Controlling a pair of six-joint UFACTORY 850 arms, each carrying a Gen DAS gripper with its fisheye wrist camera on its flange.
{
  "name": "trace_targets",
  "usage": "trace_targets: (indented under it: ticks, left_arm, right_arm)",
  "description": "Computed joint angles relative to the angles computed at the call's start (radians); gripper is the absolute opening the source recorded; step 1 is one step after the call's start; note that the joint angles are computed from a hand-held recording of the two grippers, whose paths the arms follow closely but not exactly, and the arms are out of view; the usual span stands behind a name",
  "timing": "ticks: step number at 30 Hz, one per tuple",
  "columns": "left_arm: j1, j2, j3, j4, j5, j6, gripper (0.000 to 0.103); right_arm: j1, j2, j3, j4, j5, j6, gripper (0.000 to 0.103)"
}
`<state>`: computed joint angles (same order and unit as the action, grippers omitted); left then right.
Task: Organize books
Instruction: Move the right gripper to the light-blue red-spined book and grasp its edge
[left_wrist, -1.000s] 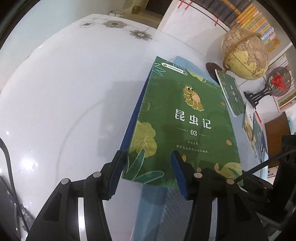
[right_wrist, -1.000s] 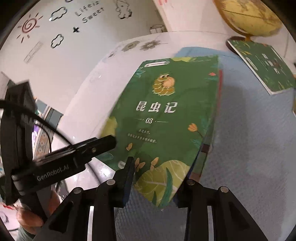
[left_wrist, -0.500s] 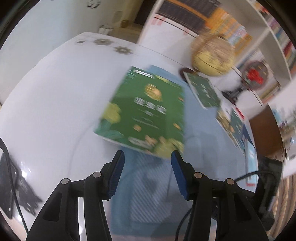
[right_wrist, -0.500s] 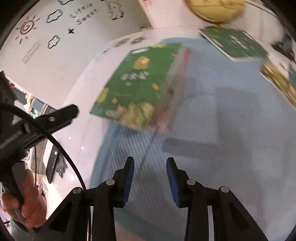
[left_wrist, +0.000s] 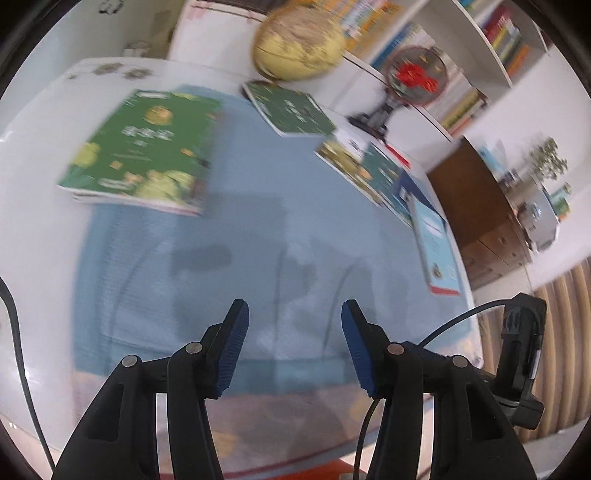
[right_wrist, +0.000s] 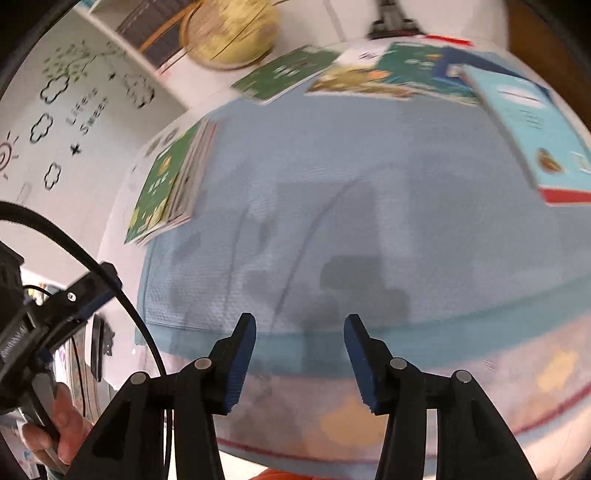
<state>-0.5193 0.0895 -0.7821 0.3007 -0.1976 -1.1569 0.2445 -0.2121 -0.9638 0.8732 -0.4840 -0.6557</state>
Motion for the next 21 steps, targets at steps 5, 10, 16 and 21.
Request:
trace_targets:
  ticks: [5, 10, 16, 21]
  left_arm:
    - [-0.081, -0.069, -0.088, 0.099, -0.022, -0.067, 0.05]
    - [-0.118, -0.144, -0.18, 0.187, -0.032, -0.155, 0.05]
    - [-0.143, -0.333, -0.379, 0.136, -0.024, -0.158, 0.05]
    - [-0.165, -0.562, -0.653, -0.111, -0.089, 0.068, 0.05]
  right_arm:
    - [-0.067, 0.057, 0.023, 0.038, 0.001, -0.038, 0.049]
    - [-0.129, 0.119, 0.025, 0.034, 0.063, -0.124, 0.059]
    - [-0.283, 0.063, -0.031, -0.035, 0.033, -0.184, 0.059]
    - [-0.452, -0.061, -0.154, 0.017, -0.056, -0.271, 0.059]
